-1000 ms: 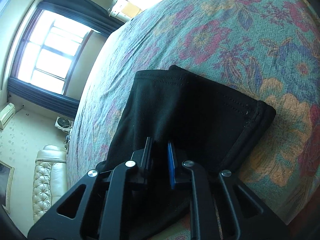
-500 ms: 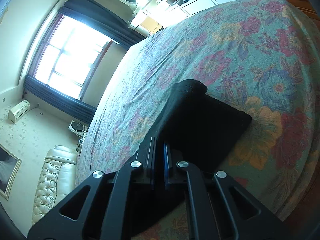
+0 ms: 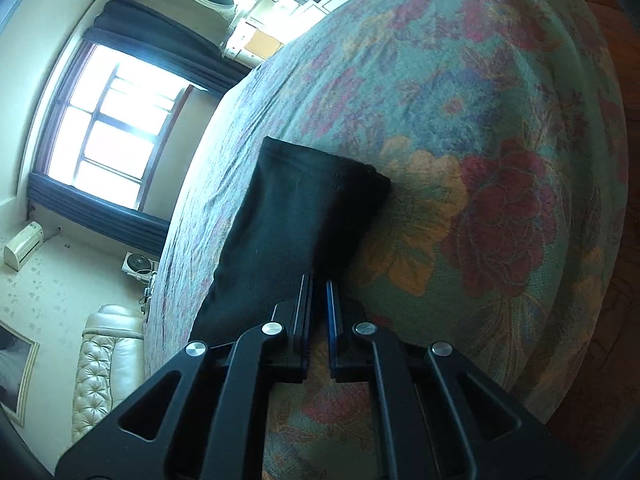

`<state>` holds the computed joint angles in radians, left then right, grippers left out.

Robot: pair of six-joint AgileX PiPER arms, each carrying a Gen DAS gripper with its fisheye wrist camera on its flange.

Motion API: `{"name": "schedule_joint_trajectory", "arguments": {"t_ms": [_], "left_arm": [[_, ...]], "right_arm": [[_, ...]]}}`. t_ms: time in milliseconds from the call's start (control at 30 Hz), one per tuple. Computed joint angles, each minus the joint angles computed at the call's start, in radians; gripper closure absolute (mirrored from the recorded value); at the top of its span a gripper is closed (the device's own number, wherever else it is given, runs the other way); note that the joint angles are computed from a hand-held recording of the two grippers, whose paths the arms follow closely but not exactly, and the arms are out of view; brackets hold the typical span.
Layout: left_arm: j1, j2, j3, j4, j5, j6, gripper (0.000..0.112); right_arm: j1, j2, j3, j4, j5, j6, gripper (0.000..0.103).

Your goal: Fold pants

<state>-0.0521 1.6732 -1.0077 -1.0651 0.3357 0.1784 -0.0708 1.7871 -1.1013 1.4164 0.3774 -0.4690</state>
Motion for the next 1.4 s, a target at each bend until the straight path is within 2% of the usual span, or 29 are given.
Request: {"name": "schedule_joint_trajectory", "arguments": {"t_ms": [67,100,133,167,233,300,367,433,500,567,667,733,867,967,1033,1100,1300,1400], "left_arm": [[0.013,-0.017,-0.008,0.031,0.037,-0.012,0.1],[0.025,-0.029,-0.004,0.009,0.062,0.017,0.099],[0.04,-0.043,0.0,-0.01,0.095,0.046,0.097],[0.054,-0.059,0.007,-0.011,0.124,0.062,0.096],[0.091,-0.111,0.038,0.012,0.166,0.073,0.081],[0.16,-0.181,0.089,0.016,0.203,0.098,0.072],[0.259,-0.25,0.125,0.06,0.238,0.108,0.069],[0.373,-0.307,0.148,0.099,0.265,0.123,0.06],[0.513,-0.336,0.151,0.123,0.296,0.135,0.057],[0.667,-0.318,0.136,0.089,0.353,0.174,0.056],[0.818,-0.235,0.092,0.001,0.435,0.234,0.056],[0.859,-0.185,0.068,-0.043,0.444,0.261,0.056],[0.864,-0.104,0.001,-0.036,0.412,0.259,0.056],[0.896,-0.061,-0.036,-0.076,0.438,0.308,0.06],[0.87,-0.051,-0.064,-0.046,0.425,0.276,0.09],[0.866,-0.034,-0.081,-0.023,0.426,0.241,0.101],[0.911,-0.035,-0.073,-0.09,0.48,0.264,0.105],[0.938,-0.016,-0.107,-0.093,0.52,0.268,0.104]], "right_arm": [[-0.021,-0.025,0.048,0.079,0.005,-0.037,0.086],[-0.026,-0.045,0.067,0.068,-0.001,-0.01,0.081],[-0.032,-0.067,0.082,0.046,-0.005,0.023,0.073],[-0.028,-0.095,0.095,-0.016,-0.021,0.086,0.071],[-0.002,-0.146,0.105,-0.123,-0.034,0.168,0.061],[0.053,-0.171,0.08,-0.195,-0.018,0.236,0.059],[0.127,-0.164,0.034,-0.196,0.02,0.25,0.054],[0.213,-0.125,-0.036,-0.174,0.061,0.242,0.053],[0.307,-0.059,-0.125,-0.153,0.108,0.237,0.053],[0.39,0.027,-0.231,-0.139,0.172,0.244,0.051],[0.504,0.149,-0.396,-0.207,0.23,0.343,0.05],[0.564,0.219,-0.49,-0.249,0.258,0.408,0.05],[0.648,0.308,-0.623,-0.309,0.274,0.515,0.049],[0.683,0.339,-0.661,-0.315,0.257,0.555,0.049],[0.695,0.347,-0.659,-0.291,0.243,0.552,0.049],[0.709,0.366,-0.672,-0.27,0.235,0.567,0.049],[0.749,0.403,-0.674,-0.097,0.177,0.472,0.045],[0.761,0.45,-0.733,-0.062,0.155,0.466,0.045]]}}
